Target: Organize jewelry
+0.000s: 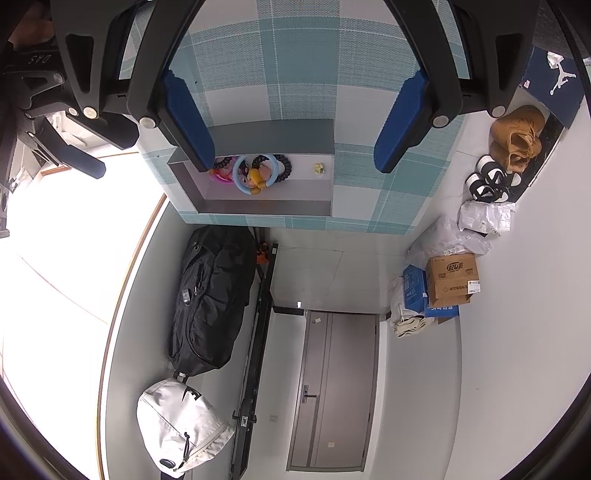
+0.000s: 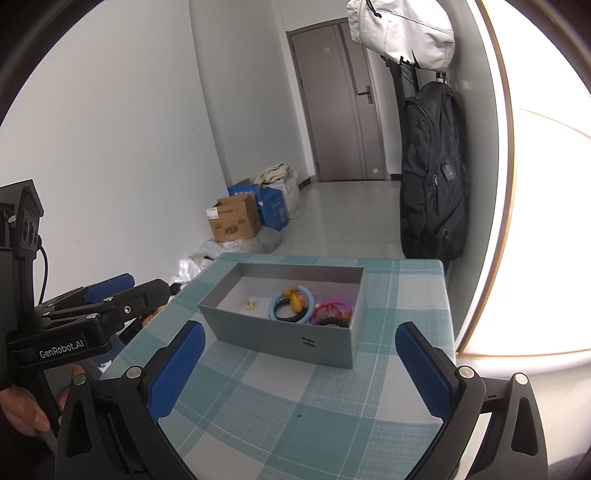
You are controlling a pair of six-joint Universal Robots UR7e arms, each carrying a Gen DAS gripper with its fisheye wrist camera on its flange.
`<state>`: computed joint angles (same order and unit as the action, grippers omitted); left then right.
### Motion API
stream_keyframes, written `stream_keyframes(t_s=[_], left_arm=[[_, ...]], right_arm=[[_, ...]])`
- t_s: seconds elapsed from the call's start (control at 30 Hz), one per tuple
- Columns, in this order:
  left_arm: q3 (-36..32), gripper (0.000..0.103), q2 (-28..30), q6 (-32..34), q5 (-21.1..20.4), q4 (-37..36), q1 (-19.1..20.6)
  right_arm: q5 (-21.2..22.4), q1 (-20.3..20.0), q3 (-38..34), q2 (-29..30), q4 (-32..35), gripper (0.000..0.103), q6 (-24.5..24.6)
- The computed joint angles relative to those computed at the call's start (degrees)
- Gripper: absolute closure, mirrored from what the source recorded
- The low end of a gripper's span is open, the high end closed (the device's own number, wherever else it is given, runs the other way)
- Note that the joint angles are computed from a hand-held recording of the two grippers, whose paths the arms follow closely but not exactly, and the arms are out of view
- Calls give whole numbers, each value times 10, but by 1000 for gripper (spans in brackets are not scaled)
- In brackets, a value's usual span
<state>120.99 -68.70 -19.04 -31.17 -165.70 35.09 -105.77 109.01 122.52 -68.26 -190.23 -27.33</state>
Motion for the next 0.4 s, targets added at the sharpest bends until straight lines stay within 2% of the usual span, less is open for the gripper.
stream_keyframes(t_s=[0.23, 0.4], left_arm=[[-1, 18, 2, -2, 4, 2, 0], [2, 18, 13, 33, 16, -52, -7]], right_arm=[[-1, 0, 1, 1, -1, 0, 0], [0, -1, 1, 2, 0, 0, 4]])
